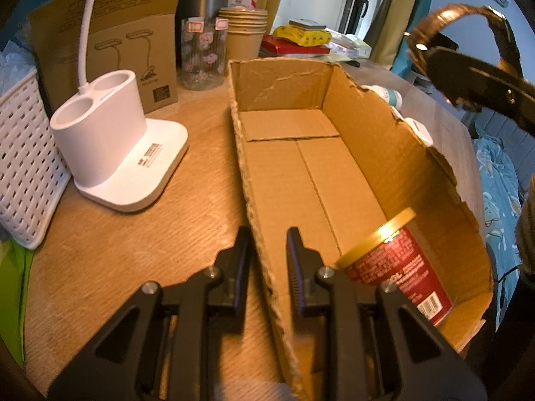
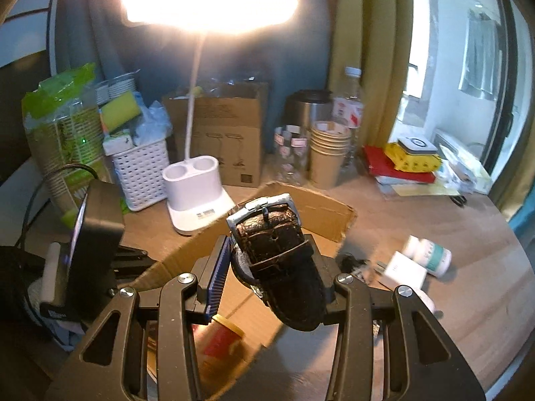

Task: Organize rigid objects
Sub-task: 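Carry the watch with the right gripper and lower it into the box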

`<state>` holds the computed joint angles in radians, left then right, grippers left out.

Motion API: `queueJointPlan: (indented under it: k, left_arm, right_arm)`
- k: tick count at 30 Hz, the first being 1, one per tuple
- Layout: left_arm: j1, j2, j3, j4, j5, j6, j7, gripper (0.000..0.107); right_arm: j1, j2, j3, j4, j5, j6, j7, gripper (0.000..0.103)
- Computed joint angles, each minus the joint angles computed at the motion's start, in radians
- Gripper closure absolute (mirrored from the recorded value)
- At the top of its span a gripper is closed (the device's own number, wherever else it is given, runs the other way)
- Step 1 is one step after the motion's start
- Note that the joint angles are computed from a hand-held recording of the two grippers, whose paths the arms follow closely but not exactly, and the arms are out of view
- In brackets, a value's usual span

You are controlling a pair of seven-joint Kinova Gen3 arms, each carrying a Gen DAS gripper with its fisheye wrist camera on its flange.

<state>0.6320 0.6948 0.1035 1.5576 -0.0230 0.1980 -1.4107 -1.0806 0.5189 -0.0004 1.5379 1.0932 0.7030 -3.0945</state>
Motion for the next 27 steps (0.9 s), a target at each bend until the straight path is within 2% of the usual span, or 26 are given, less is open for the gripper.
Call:
queueJointPlan:
  k: [6, 14, 21, 27]
  left_arm:
    - [0.019, -0.004, -0.024, 0.003, -0.002, -0.001, 0.017, 0.084]
    - [0.018, -0.004, -0.022, 0.003, -0.007, -0.001, 0.021, 0.084]
    - [0.018, -0.004, -0.022, 0.003, -0.009, -0.001, 0.023, 0.084]
    - [0.018, -0.004, -0.021, 0.003, -0.009, -0.001, 0.023, 0.084]
  right_arm:
    - [0.039, 0.011, -0.001, -0.002, -0.036, -0.104, 0.018, 0.058]
    - [0.058, 0.028, 0.043, 0.007, -0.133, -0.236, 0.067, 0.058]
    - [0.08, 0.038, 0.072, 0.02, -0.257, -0.357, 0.156, 0.058]
    - [0.124, 0.041, 0.053, 0.029, -0.383, -0.417, 0.252, 0.058]
